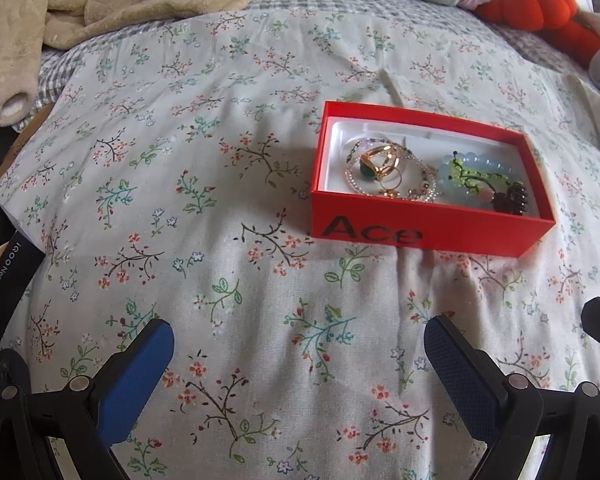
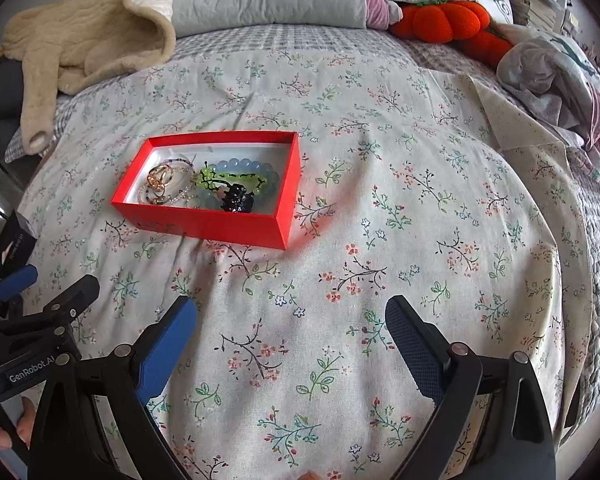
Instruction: Organize jewelry
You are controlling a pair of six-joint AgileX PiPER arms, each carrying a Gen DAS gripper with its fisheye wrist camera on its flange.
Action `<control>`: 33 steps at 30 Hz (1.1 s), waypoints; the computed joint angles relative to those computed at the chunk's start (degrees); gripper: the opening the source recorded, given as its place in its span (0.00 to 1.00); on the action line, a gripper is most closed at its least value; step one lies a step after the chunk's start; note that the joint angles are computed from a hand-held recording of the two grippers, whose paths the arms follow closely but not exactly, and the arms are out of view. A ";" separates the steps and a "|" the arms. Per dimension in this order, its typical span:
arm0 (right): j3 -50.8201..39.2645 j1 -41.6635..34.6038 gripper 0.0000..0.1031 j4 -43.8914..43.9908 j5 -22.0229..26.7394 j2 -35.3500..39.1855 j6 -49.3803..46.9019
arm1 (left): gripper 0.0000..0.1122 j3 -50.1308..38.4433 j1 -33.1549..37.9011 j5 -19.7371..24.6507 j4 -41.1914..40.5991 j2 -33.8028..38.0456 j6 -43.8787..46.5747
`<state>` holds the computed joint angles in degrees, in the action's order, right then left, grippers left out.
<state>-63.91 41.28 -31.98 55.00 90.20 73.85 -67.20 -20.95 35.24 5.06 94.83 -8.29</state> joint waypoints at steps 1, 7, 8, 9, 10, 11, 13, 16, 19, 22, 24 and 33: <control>0.08 -0.01 0.94 0.02 -0.01 -0.04 0.05 | 0.91 -0.04 -0.11 0.04 -0.03 0.00 0.03; 0.20 -0.25 0.94 0.28 0.05 -0.16 0.12 | 0.91 -0.07 -0.59 0.25 0.12 0.11 0.24; 0.24 -0.25 0.94 0.28 0.02 -0.17 0.14 | 0.91 -0.03 -0.68 0.23 0.29 0.16 0.07; 0.24 -0.25 0.94 0.28 0.02 -0.17 0.14 | 0.91 -0.02 -0.73 0.19 0.38 0.18 -0.05; 0.24 -0.25 0.94 0.28 0.02 -0.17 0.14 | 0.91 0.04 -0.98 0.18 0.68 0.16 -0.57; 0.24 -0.26 0.94 0.37 0.08 -0.19 0.07 | 0.91 0.03 -1.01 0.23 0.76 0.16 -0.70; 0.32 -0.31 0.94 0.43 -0.07 -0.17 0.04 | 0.91 0.09 -1.02 0.15 0.75 0.16 -0.75; 0.28 -0.32 0.94 0.37 0.10 -0.14 0.16 | 0.91 0.11 -1.17 0.12 1.40 0.31 -1.27; 0.42 -0.49 0.94 0.68 0.02 -0.12 0.23 | 0.91 -0.42 -0.89 0.64 0.97 0.70 -0.94; 0.39 -0.64 0.94 0.99 -0.06 0.10 0.11 | 0.91 -0.57 -0.76 0.76 0.46 0.77 -0.60; 0.31 -0.72 0.94 1.13 -0.13 0.29 -0.05 | 0.91 -0.60 -0.82 0.78 0.26 0.84 -0.37; 0.16 -0.80 0.94 1.39 -0.14 0.38 -0.27 | 0.91 -0.55 -1.25 0.87 0.69 0.96 -0.88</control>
<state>-63.75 40.48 -30.59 54.86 90.58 73.58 -67.75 -22.20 36.11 5.76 95.79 -9.18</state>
